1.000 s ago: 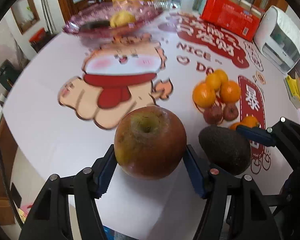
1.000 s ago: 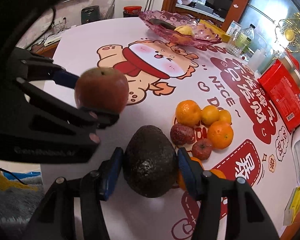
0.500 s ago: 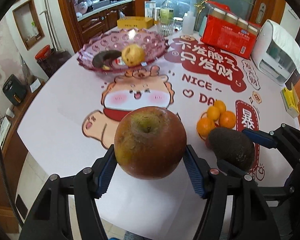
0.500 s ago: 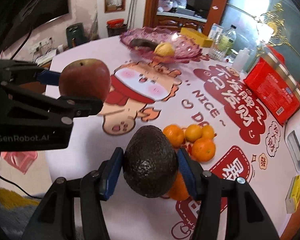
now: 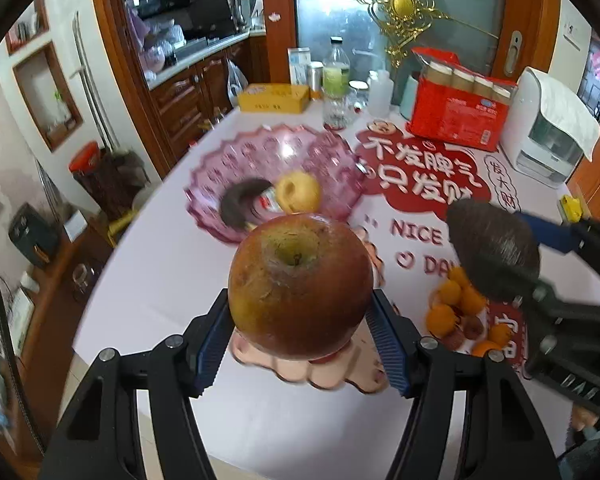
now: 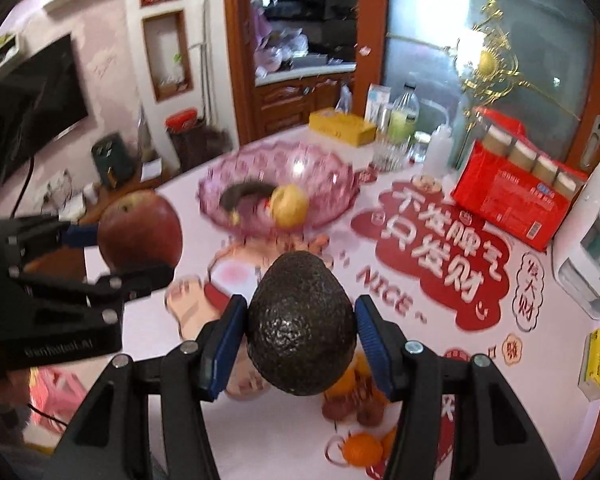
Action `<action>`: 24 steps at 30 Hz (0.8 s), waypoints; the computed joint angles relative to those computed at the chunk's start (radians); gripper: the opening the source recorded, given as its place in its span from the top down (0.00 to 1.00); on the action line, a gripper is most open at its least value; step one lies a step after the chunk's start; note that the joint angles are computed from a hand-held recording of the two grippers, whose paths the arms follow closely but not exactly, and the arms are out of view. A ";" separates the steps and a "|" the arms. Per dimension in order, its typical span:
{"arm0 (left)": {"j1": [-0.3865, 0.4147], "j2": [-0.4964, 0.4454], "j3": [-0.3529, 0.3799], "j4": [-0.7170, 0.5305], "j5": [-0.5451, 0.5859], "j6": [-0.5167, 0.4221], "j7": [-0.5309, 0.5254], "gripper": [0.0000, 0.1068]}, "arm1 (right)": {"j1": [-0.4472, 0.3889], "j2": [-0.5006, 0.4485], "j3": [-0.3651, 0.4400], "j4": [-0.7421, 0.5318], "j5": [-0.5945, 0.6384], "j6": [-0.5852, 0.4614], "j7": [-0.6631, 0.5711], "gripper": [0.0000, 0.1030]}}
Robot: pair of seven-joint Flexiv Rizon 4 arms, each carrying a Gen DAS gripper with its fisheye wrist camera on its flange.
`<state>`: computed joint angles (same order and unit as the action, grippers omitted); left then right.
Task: Organize fruits
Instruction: 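Carry the apple and avocado with both tools over the pink bowl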
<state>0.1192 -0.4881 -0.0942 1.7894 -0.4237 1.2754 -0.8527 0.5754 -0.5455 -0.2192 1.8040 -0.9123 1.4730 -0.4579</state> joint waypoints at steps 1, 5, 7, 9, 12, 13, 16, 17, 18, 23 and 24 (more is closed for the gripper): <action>0.007 -0.007 -0.003 -0.019 0.000 -0.006 0.009 0.40 | 0.007 -0.008 -0.008 -0.024 0.000 -0.007 0.007 0.46; 0.033 -0.043 -0.015 -0.109 -0.006 -0.023 0.053 0.40 | 0.002 -0.052 0.010 -0.148 0.031 -0.061 -0.005 0.46; 0.046 -0.066 -0.026 -0.155 -0.015 -0.025 0.076 0.40 | -0.004 -0.083 0.022 -0.223 0.056 -0.088 -0.017 0.46; 0.053 -0.090 -0.031 -0.199 -0.018 -0.020 0.093 0.39 | -0.005 -0.112 0.022 -0.284 0.074 -0.107 -0.022 0.46; 0.055 -0.135 -0.028 -0.280 -0.013 -0.026 0.100 0.39 | -0.016 -0.166 0.043 -0.393 0.122 -0.157 -0.053 0.46; 0.053 -0.155 -0.024 -0.316 -0.009 -0.039 0.096 0.39 | -0.019 -0.184 0.049 -0.427 0.139 -0.173 -0.065 0.46; 0.044 -0.223 -0.008 -0.428 0.010 -0.082 0.078 0.39 | -0.031 -0.249 0.070 -0.545 0.191 -0.236 -0.115 0.46; 0.040 -0.239 -0.004 -0.450 0.018 -0.087 0.072 0.39 | -0.032 -0.265 0.073 -0.571 0.206 -0.252 -0.128 0.46; 0.035 -0.262 0.005 -0.484 0.029 -0.097 0.062 0.39 | -0.038 -0.289 0.084 -0.612 0.227 -0.277 -0.148 0.46; 0.005 -0.413 0.054 -0.706 0.091 -0.208 -0.012 0.39 | -0.069 -0.420 0.141 -0.829 0.345 -0.416 -0.259 0.46; 0.000 -0.445 0.065 -0.754 0.105 -0.234 -0.030 0.39 | -0.073 -0.450 0.148 -0.875 0.367 -0.445 -0.278 0.46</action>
<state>0.1187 -0.9327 -0.0295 1.0354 -0.3185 1.0416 -0.8832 0.5029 -0.9953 -0.0709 0.9285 -0.5453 1.0281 -0.7355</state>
